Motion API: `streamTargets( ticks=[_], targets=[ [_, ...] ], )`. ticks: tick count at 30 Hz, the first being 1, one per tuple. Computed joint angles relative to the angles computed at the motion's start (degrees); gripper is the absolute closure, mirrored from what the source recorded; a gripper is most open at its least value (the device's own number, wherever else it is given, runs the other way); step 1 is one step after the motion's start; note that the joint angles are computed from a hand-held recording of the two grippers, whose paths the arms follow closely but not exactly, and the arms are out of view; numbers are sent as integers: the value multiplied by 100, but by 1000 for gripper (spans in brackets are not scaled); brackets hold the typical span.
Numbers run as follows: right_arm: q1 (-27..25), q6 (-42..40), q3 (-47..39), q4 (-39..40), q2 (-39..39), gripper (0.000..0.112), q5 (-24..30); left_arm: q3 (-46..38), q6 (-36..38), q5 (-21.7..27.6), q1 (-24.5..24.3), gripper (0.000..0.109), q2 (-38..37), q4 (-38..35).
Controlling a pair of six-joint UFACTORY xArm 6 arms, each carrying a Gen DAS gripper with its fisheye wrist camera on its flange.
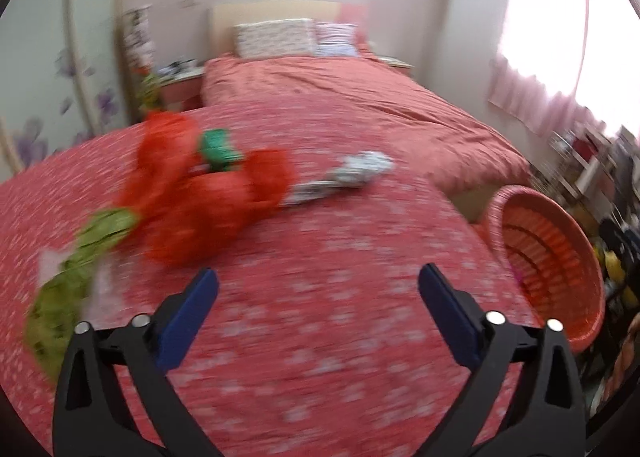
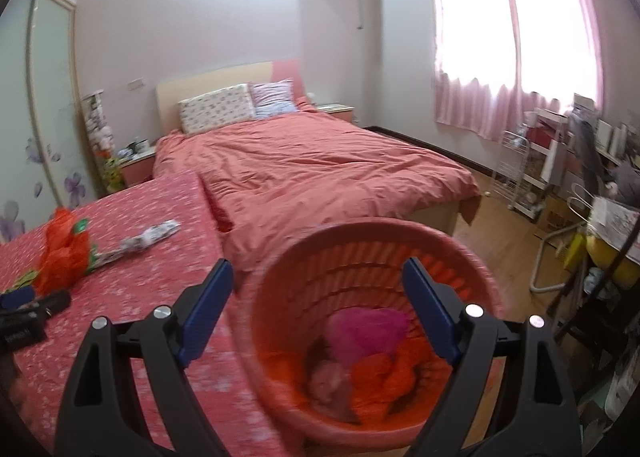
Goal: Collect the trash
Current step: 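Return left tool to the pile and grasp the green paw-print bag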
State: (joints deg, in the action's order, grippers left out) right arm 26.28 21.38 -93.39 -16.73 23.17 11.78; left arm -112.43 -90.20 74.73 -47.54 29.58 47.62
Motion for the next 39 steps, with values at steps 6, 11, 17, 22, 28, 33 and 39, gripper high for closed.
streamTargets(
  ticks=[6,11,17,22,28,33,39],
  targets=[
    [413,-438,-96,408,64,28,91,1449,-742,765,-123,8,-1222,-38],
    [766,-653,-337,618,224,28,271,2582,-1127,1057,-274,8,-2104,62],
    [1089,-878,-517,803,362,28,422,3246,-1257,1555,-495,8,-2574,467],
    [1241,-936,-615,824,431,28,563,3821,-1405,507,-152,9,-3062,282],
    [1324,-895,-734,753,511,28,676,3749,-1146,181,140,34,-2859,-54],
    [1349,-960,-897,837,620,28,795,3910,-1105,-169,280,56,-2873,-218],
    [1442,-1157,-1080,1026,745,28,893,4134,-1186,-446,268,80,-3044,-121]
  ],
)
